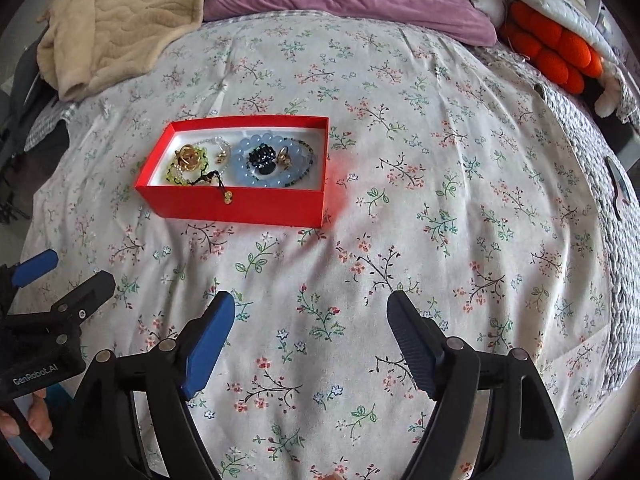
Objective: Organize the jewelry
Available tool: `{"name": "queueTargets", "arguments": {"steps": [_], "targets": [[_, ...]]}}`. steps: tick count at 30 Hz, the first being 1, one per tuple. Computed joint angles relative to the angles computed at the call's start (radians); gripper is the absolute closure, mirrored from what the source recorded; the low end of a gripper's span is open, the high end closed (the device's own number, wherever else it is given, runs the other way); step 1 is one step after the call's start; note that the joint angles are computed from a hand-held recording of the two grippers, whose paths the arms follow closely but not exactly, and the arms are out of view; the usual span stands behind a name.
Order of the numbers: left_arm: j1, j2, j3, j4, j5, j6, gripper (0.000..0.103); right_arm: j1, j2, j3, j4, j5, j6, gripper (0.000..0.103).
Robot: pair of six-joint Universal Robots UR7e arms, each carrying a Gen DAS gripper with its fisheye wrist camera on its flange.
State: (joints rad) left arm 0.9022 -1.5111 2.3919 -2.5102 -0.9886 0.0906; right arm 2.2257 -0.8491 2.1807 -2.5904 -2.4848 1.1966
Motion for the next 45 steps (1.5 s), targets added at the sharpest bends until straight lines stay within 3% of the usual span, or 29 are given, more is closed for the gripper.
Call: {"name": "queueTargets", "arguments": {"steps": [45], "targets": [[-0.004,0.016,0.001,0.01,0.014,0.001,0.001,-0.02,0.027,-0.026,0.032,0.004,0.001,0.022]]}}
